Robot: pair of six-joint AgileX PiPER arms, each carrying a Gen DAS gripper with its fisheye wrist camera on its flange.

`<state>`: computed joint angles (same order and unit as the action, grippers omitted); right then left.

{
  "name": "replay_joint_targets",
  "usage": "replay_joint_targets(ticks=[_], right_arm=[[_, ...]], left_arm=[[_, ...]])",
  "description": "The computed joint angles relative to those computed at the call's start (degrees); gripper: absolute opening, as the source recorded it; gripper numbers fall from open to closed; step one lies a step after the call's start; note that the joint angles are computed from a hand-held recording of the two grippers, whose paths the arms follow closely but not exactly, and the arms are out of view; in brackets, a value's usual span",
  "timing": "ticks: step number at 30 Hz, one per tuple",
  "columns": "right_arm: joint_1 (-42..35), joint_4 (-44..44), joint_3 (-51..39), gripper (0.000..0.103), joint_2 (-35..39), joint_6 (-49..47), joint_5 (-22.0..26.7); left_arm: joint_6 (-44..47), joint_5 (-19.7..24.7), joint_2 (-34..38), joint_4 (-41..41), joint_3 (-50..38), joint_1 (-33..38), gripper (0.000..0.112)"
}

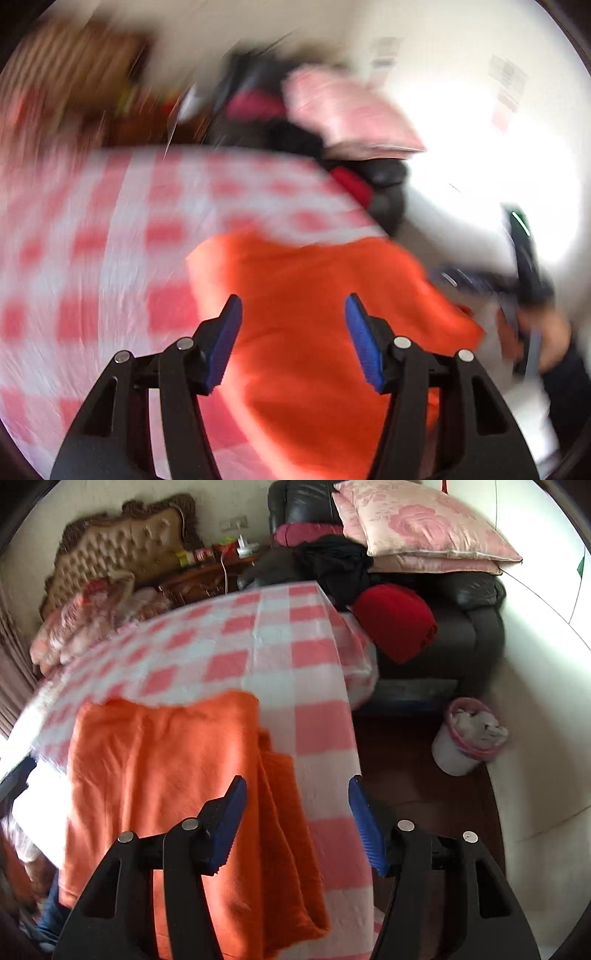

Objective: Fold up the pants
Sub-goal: 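Open both grippers and release the folded pants onto the sheet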

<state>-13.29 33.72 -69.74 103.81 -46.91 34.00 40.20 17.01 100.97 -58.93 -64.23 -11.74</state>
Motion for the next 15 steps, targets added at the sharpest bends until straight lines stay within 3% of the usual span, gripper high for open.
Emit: replay_joint_targets(ticks=[2,5,6,7,10,15], right_arm=[[-0.1,0.3,0.4,0.037,1.1,0.5,0.6],[-1.1,5.5,1.8,0.016,1.9,-3.4,1.4],[-1.0,6.9,2.4,0.016,1.8,-4.7,1.2],[-0.2,6.3,3.4,0.016,1.0,-4.3,-0.3],[0.2,7.6,4.3,0.014,0.8,-4.8,-2.1],[0.1,10.6,2.5,0.012,2.7,-4.6,-3.5]], left_arm=[[3.3,11.2,8.3,-7.2,-5.8,8.1,0.056],[3.8,20.1,14.9,-10.1,-11.3,13.1,0.049],[4.1,24.4,17.3,-10.1,-14.4,13.8,0.048],[2.1,26.6,19.3,-7.8,-17.6,13.6,0.034],[-2.6,27.3,22.8,-3.4,-24.0,12.1,0.023],[-12.2,29.9,30.2,6.5,-40.5,10.6,0.020]])
